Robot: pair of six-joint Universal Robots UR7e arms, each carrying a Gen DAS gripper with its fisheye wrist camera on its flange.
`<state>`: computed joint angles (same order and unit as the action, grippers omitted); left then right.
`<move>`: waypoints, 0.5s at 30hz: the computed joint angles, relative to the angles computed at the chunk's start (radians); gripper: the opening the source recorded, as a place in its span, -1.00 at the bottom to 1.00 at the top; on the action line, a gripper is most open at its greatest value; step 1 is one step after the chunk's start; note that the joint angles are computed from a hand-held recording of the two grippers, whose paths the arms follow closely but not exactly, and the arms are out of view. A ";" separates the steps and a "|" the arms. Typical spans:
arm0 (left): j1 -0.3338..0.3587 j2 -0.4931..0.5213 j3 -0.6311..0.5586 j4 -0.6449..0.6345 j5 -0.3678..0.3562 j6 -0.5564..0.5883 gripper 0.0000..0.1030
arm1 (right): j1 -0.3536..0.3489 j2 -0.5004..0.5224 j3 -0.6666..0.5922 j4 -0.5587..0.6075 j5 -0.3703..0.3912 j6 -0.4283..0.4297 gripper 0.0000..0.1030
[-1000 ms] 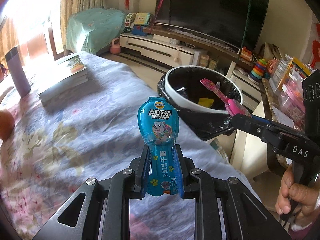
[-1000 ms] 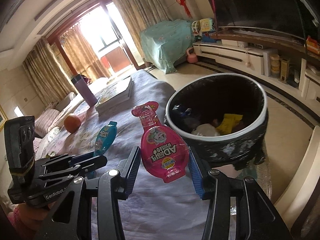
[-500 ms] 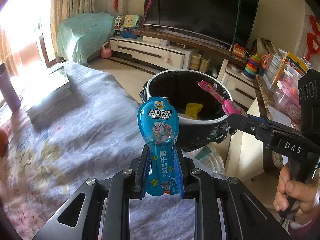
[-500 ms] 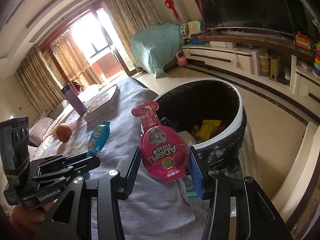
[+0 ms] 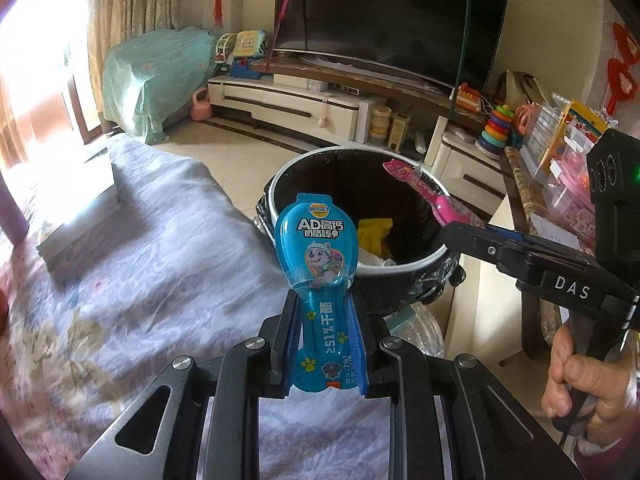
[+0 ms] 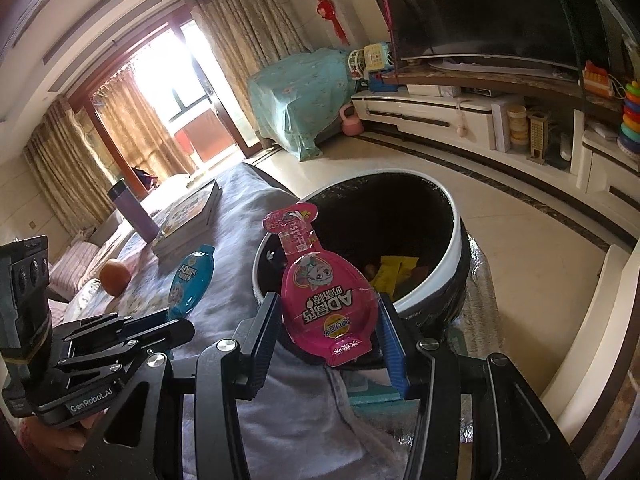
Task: Collect trash
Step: 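Carry the blue and pink bottles over the black trash bin with both tools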
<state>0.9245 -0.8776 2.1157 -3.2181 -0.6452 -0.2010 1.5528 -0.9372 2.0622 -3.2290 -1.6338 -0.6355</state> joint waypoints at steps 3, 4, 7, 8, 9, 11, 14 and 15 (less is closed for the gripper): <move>0.007 0.010 -0.022 0.003 -0.004 0.011 -0.60 | 0.004 0.011 -0.022 0.009 -0.009 0.001 -0.07; 0.011 0.014 -0.033 0.003 -0.005 0.019 -0.60 | 0.005 0.013 -0.025 0.010 -0.012 0.000 -0.07; 0.017 0.026 -0.056 0.003 -0.006 0.032 -0.60 | 0.009 0.022 -0.044 0.018 -0.020 0.000 -0.07; 0.020 0.030 -0.067 0.007 -0.007 0.038 -0.60 | 0.011 0.025 -0.054 0.023 -0.024 0.000 -0.07; 0.023 0.035 -0.076 0.007 -0.008 0.042 -0.60 | 0.012 0.028 -0.061 0.028 -0.027 0.000 -0.07; 0.029 0.043 -0.094 0.012 -0.009 0.052 -0.60 | 0.016 0.033 -0.073 0.035 -0.036 -0.002 -0.07; 0.036 0.057 -0.119 0.016 -0.011 0.059 -0.60 | 0.017 0.040 -0.088 0.041 -0.046 -0.007 -0.07; 0.040 0.062 -0.127 0.018 -0.012 0.063 -0.60 | 0.019 0.042 -0.094 0.043 -0.050 -0.009 -0.07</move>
<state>0.9641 -0.8159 1.9885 -3.2001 -0.6574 -0.1376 1.5715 -0.8949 1.9686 -3.1858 -1.6836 -0.6443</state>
